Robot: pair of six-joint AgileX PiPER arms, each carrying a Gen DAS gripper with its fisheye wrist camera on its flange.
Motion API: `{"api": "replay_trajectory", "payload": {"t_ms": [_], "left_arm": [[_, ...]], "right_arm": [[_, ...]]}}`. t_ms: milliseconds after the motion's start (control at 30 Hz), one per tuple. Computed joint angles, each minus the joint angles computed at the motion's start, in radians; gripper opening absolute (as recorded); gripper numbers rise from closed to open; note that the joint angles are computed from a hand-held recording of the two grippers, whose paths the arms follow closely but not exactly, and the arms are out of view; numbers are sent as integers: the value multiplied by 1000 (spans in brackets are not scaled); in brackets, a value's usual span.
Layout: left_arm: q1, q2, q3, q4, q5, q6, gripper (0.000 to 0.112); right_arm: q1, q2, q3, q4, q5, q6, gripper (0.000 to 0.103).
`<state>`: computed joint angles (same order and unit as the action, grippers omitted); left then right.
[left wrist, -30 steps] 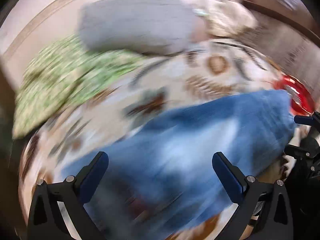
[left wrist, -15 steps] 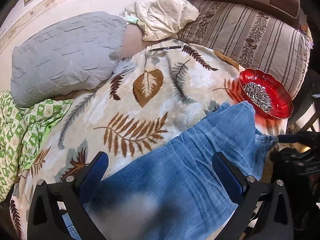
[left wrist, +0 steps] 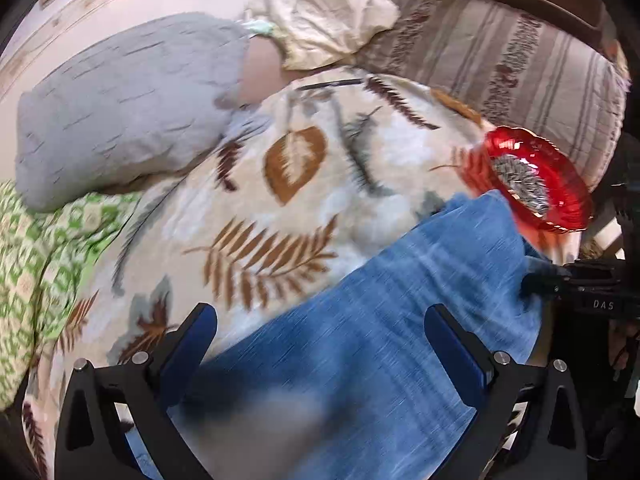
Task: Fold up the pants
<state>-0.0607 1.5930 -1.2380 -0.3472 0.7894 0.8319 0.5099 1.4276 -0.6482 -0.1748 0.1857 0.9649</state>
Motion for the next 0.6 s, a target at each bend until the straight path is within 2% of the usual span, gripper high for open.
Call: {"api": "replay_trajectory", "payload": {"t_ms": [33, 100, 167, 233, 300, 500, 600], "left_arm": [[-22, 5, -10, -2, 8, 4, 103], [-63, 23, -41, -19, 35, 22, 103], [-111, 66, -101, -62, 98, 63, 103], [-171, 130, -179, -87, 154, 74, 103], [-227, 193, -244, -75, 164, 56, 103], [-360, 425, -462, 48, 240, -8, 103], [-371, 549, -583, 82, 342, -65, 101]], "right_arm": [[1, -13, 9, -15, -3, 12, 24], [21, -23, 16, -157, 1, 150, 24], [28, -26, 19, -212, 2, 202, 24], [15, -29, 29, -127, -2, 123, 24], [8, -16, 27, -47, -4, 52, 24], [4, 5, 17, 22, 2, -21, 24], [-4, 10, 18, 85, -2, -87, 24]]}}
